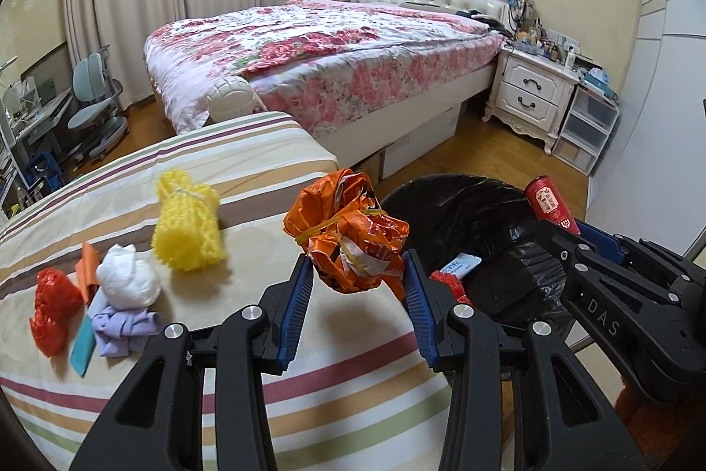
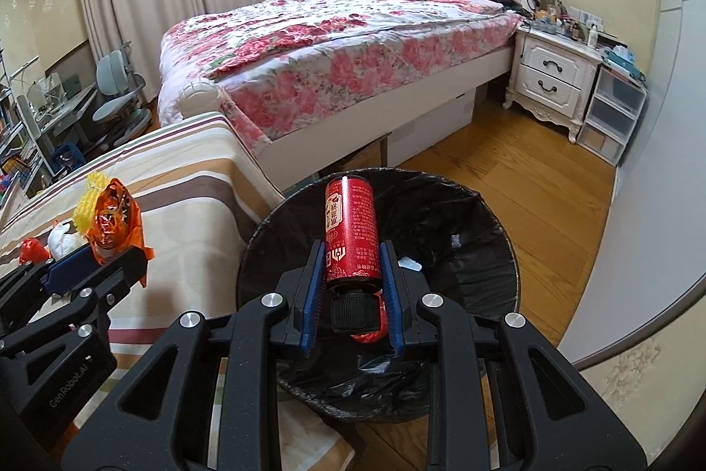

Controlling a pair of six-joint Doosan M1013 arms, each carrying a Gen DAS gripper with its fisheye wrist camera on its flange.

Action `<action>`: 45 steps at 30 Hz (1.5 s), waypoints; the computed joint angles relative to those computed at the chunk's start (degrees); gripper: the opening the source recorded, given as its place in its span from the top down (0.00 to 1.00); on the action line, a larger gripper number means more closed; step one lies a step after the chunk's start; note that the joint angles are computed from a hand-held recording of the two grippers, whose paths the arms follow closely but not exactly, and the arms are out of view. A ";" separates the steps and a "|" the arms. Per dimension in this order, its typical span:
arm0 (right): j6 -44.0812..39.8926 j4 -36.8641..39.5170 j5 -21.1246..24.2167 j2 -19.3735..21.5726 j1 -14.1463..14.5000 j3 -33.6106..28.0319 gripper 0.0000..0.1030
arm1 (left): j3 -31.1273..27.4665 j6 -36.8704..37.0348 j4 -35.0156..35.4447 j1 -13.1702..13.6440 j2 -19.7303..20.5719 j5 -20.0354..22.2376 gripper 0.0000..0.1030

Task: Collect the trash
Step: 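Carry the snack bag and red can over the black bin and open both tools, then move both open tools back toward the red plastic bag and yellow foam net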

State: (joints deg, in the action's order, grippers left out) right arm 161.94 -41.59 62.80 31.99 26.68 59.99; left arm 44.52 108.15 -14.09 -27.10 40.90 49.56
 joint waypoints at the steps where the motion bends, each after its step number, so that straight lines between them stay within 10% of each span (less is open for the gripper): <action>1: 0.13 0.12 -0.09 -0.06 -0.12 0.15 0.77 | -0.77 -0.14 0.30 -0.13 0.46 0.40 0.59; 24: 2.70 1.04 -0.66 -1.60 -2.24 3.66 0.76 | -6.31 -0.88 3.16 -2.72 4.04 2.85 0.59; 32: 5.51 -0.42 0.02 -1.95 -2.43 4.74 0.61 | -6.22 -0.68 3.19 -2.89 4.13 2.33 0.31; 45: 6.62 -1.47 1.31 -1.99 -1.54 4.43 0.48 | -5.36 -4.25 5.25 -1.85 3.19 1.83 0.28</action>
